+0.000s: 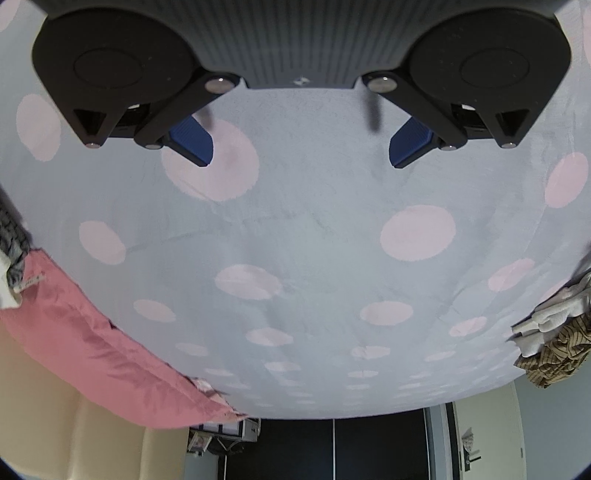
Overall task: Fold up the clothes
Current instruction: 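Reach the left gripper to the striped shirt pile and grasp it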
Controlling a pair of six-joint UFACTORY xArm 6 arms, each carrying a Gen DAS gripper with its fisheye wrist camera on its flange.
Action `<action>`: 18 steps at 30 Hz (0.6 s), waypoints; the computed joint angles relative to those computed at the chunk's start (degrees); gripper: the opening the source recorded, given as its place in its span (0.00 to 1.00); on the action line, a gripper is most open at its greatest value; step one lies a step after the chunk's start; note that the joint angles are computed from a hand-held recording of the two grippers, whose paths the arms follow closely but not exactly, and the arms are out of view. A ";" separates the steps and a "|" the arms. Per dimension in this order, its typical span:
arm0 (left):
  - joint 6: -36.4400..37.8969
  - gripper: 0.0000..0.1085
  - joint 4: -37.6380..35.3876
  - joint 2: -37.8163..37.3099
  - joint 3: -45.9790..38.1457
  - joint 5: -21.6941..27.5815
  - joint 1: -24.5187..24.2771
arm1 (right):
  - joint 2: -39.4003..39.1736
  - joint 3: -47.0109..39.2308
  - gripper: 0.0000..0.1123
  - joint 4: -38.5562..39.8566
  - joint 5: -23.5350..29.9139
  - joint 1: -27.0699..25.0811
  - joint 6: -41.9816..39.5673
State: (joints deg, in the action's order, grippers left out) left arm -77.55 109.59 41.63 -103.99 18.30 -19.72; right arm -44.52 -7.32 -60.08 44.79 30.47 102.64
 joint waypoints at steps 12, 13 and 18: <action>10.72 0.04 -12.66 -9.06 9.74 -10.02 1.74 | -2.34 0.45 0.91 -0.35 1.24 1.28 0.58; 10.07 0.04 -11.57 -11.16 11.99 -11.03 1.84 | -3.01 0.48 0.91 -0.44 1.86 1.80 0.83; 9.80 0.03 -9.90 -21.21 22.60 -15.19 2.02 | -6.46 0.11 0.91 -1.16 6.44 6.38 1.89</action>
